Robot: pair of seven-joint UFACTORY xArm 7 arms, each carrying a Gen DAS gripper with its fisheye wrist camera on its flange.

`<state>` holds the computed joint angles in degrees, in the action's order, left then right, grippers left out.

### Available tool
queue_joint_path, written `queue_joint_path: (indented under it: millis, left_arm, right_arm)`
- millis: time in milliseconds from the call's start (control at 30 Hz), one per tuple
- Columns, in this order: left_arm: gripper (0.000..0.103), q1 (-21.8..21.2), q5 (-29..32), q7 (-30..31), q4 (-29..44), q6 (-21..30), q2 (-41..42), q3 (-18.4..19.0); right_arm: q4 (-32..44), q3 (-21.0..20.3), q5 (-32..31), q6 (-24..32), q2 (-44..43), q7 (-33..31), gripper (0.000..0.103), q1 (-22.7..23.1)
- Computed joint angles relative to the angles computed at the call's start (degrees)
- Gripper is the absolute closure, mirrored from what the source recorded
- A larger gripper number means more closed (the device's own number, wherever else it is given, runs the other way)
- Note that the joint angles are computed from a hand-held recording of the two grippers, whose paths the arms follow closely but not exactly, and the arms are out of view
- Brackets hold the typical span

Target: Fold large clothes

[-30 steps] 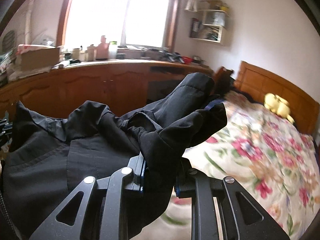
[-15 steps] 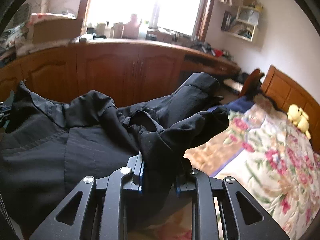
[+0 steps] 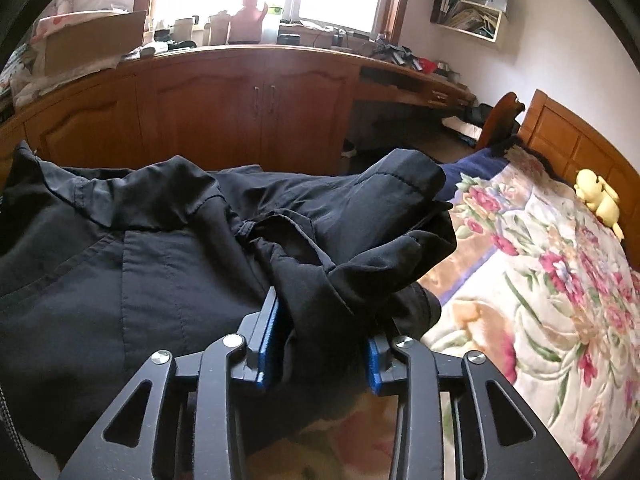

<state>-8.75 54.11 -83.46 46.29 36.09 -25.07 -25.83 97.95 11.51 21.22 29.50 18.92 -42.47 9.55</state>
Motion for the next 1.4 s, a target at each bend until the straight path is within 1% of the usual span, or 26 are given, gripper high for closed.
queue_joint_path:
  millis: [33,67,100,167,267,333,400,500,533,600,667,700,800,867,900,1000,1100,1200,1300,1400]
  left_arm:
    - [0.096,-0.1,-0.3,0.4,0.3,1.1,0.0,-0.3]
    - [0.094,0.0,0.1,0.0,0.5,1.7,0.0,-0.6]
    - [0.094,0.2,0.6,-0.6,0.6,2.8,-0.4,-1.1]
    - [0.09,0.3,1.5,-2.1,-0.4,3.0,-1.8,-1.1]
    - [0.085,0.2,1.2,-3.1,-0.7,2.9,-3.2,-1.2]
    - [0.081,0.1,1.3,-1.6,1.4,3.0,-2.6,-1.9]
    - [0.077,0.0,2.3,0.3,4.2,3.0,-1.1,-3.1]
    - [0.076,-0.3,4.6,1.6,9.2,2.7,3.2,-4.5]
    - [0.076,-0.9,5.0,2.2,10.5,2.9,4.6,-4.4]
    - [0.076,-2.0,5.9,3.3,13.3,3.6,8.3,-3.9]
    - [0.076,-3.3,5.0,4.8,14.9,3.0,11.5,-2.1]
    - [0.076,-4.0,3.1,5.9,15.2,2.4,12.8,-0.7]
    - [0.076,-6.0,-1.6,9.3,15.2,4.9,15.9,2.5]
    - [0.076,-7.5,-4.4,10.8,14.9,4.9,17.1,4.4]
    - [0.076,-8.2,-5.5,11.0,14.3,4.8,17.4,5.3]
    - [0.076,-10.1,-4.4,7.7,12.7,5.0,17.0,6.9]
    - [0.076,-11.6,-3.6,6.1,13.4,6.4,17.1,7.2]
    - [0.074,-13.5,-1.7,5.2,15.7,10.4,17.9,6.3]
    - [0.073,-15.3,-0.9,4.5,17.0,11.5,18.4,6.1]
    - [0.073,-17.9,1.2,3.1,20.6,15.6,20.9,5.2]
  right_arm:
    - [-0.6,0.0,0.2,-0.1,-0.5,0.2,0.056,0.0]
    - [-0.8,1.3,-0.3,-0.5,-0.5,0.8,0.051,-1.1]
    - [-3.4,0.5,1.5,-0.3,-2.6,0.1,0.05,-0.3]
    - [-4.4,0.7,3.7,0.0,-3.2,-0.2,0.047,-0.7]
    - [-6.8,0.6,5.3,-1.7,-4.4,-1.6,0.044,-0.8]
    - [-9.4,0.9,7.5,-2.5,-6.1,-3.2,0.043,-1.1]
    - [-12.8,1.4,11.4,-2.9,-8.6,-6.7,0.042,-1.8]
    - [-14.8,0.8,15.3,-2.0,-10.3,-10.9,0.042,-1.6]
    - [-15.9,0.5,16.6,-1.7,-11.1,-12.3,0.041,-1.5]
    - [-18.2,-0.6,17.4,-1.3,-13.1,-12.6,0.041,-0.9]
    - [-19.2,-1.5,19.5,-0.1,-14.2,-14.2,0.041,-0.8]
    - [-19.7,-2.0,20.7,0.6,-14.9,-15.2,0.041,-0.7]
    - [-22.4,-3.5,24.8,2.6,-17.9,-19.1,0.041,-0.5]
    - [-24.4,-4.8,27.5,3.4,-19.9,-21.8,0.041,-0.1]
    - [-25.8,-5.5,28.8,3.9,-21.4,-23.2,0.041,0.1]
    - [-30.0,-8.1,32.6,5.5,-25.4,-26.8,0.041,0.6]
    - [-34.0,-10.8,34.6,7.5,-29.2,-28.5,0.04,0.7]
    - [-37.6,-13.3,35.0,8.0,-32.8,-30.6,0.04,0.5]
    - [-39.6,-15.7,34.6,8.3,-35.4,-31.1,0.04,0.1]
    - [-41.7,-18.3,34.6,8.7,-38.1,-31.3,0.039,-0.7]
